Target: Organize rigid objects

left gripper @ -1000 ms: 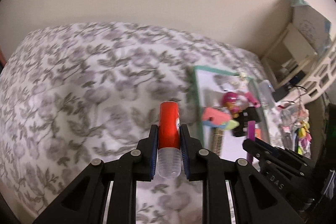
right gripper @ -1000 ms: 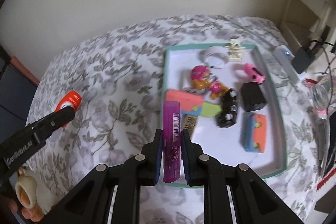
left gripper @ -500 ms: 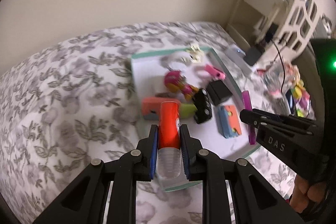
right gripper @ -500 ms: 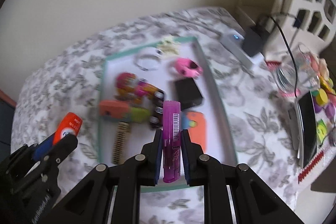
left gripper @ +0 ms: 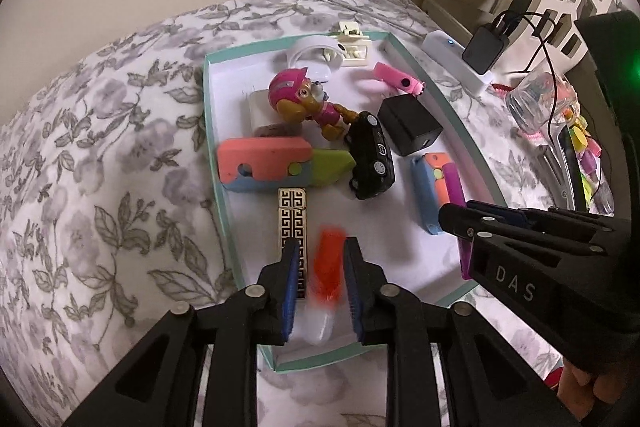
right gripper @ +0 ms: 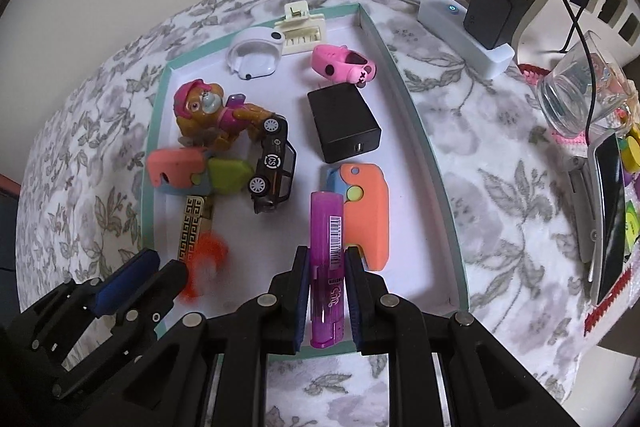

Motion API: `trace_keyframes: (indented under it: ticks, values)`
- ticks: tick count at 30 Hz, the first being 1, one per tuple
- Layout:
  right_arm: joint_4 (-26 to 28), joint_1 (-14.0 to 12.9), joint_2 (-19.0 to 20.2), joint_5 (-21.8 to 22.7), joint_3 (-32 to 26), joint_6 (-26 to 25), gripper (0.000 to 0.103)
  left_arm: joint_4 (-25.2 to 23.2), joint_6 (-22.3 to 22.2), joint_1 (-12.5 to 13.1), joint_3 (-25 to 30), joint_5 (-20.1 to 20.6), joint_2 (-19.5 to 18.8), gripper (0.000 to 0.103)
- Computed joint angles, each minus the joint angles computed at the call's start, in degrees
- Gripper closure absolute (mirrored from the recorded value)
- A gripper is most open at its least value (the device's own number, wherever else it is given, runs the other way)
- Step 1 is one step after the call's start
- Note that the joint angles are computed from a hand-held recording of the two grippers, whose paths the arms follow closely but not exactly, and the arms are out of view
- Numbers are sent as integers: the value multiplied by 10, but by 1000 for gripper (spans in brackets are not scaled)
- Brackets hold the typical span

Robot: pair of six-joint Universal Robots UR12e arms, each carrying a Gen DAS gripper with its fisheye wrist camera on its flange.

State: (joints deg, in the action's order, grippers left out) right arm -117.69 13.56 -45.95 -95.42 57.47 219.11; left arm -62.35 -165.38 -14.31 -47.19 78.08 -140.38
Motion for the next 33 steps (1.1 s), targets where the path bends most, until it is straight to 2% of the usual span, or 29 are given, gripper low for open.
trace_keyframes:
  ticks: [3,5,7,10,11,14,17,19,21,26,28,33]
  values:
    - [0,0,0,-1,-1,0,84,2,-4,1,-2,3,2,67]
    - [2,1,1,-3,-3,-1,82,9,-11,3,-6,7,5,66]
    - [4,2,1,-8,-4,-1,69,17,-18,4,-11,13,8,66]
    - [5,5,2,-15,-5,-4,57,38,-26,7,-22,32,14,63]
    - [4,6,2,-17,-5,-6,55,45,-31,8,-26,37,16,57]
    - [-4,8,1,-23,-2,-14,39,64,-52,13,-35,51,20,36]
    - [-11,10,0,-28,0,-21,35,74,-71,18,-42,69,23,31]
    - [-16,12,0,-29,2,-23,27,77,-85,21,-45,78,23,27]
    - [-20,13,0,-29,4,-24,25,78,-104,25,-49,85,24,15]
    - [-33,21,-4,-42,12,-32,13,81,-138,32,-61,95,31,13]
    - [-39,24,-7,-51,15,-36,3,77,-145,35,-66,95,34,12]
    - [-48,32,-13,-67,23,-43,2,76,-159,40,-88,87,50,12]
